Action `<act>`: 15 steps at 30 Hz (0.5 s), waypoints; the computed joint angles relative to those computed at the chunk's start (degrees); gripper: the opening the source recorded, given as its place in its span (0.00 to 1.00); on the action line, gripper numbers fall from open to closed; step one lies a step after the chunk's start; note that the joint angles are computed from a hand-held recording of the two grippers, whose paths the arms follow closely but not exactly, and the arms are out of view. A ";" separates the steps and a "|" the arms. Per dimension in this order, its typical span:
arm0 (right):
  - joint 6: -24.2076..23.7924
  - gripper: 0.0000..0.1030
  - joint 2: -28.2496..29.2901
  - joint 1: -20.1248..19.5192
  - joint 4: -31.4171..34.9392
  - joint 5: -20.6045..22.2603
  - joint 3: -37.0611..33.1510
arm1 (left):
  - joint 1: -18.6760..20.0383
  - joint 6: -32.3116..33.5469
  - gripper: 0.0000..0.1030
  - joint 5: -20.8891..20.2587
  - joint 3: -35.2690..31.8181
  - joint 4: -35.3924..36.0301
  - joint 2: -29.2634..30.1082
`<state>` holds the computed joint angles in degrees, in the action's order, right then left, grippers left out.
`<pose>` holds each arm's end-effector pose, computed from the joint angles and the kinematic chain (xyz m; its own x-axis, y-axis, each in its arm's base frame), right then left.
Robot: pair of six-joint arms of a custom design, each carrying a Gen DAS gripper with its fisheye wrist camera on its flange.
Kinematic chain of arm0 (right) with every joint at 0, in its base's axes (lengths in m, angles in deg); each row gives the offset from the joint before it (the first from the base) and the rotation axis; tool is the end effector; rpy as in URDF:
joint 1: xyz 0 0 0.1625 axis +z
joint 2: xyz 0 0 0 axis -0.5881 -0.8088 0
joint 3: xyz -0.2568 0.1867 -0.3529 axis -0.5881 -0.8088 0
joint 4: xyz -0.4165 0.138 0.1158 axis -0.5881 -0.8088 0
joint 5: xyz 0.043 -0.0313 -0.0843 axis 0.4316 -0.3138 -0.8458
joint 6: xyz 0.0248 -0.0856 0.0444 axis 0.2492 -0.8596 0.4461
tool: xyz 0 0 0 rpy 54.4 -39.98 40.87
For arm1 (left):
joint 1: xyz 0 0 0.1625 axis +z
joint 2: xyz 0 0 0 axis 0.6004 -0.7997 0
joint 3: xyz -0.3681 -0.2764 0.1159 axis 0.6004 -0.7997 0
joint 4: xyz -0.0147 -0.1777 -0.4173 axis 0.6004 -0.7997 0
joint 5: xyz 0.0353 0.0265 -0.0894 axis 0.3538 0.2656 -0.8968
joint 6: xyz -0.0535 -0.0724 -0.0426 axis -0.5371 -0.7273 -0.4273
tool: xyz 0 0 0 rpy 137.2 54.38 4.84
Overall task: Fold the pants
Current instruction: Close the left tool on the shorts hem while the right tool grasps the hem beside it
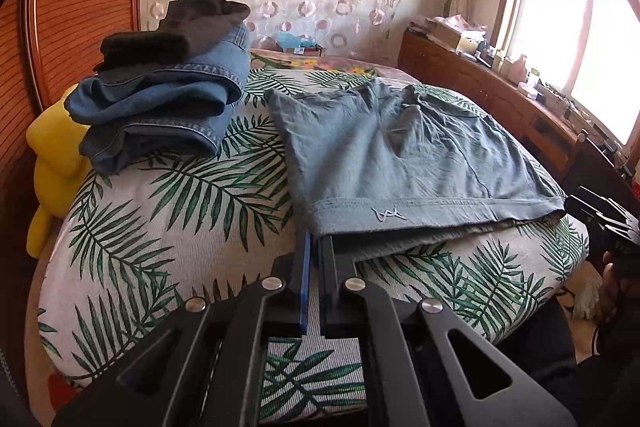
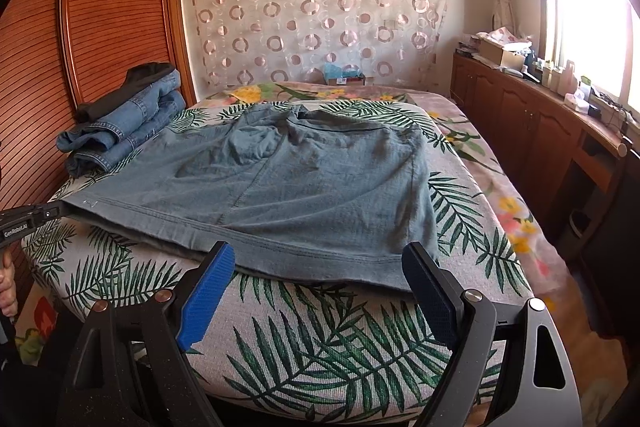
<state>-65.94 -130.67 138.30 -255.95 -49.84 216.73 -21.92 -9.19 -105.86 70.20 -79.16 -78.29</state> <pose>0.1755 -0.3125 0.2336 -0.6706 -0.4141 0.6155 -0.7307 0.5118 -0.4518 -0.1544 -0.2678 0.1472 -0.7890 -0.1236 -0.6019 0.4048 0.6324 -0.6605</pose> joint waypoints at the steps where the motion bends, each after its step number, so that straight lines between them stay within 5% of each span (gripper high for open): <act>1: -0.15 0.84 -0.01 -0.08 0.06 -0.19 -0.10 | -0.05 -0.04 0.04 -0.12 -0.04 0.02 0.05; 8: -0.85 0.84 -3.07 -2.96 3.59 -0.55 -0.69 | 0.29 0.17 0.04 -0.39 -0.45 -0.54 1.62; 15: -0.45 0.61 -5.42 -5.17 8.40 -1.54 -2.02 | 0.95 0.67 0.04 -0.75 -0.36 -1.29 1.90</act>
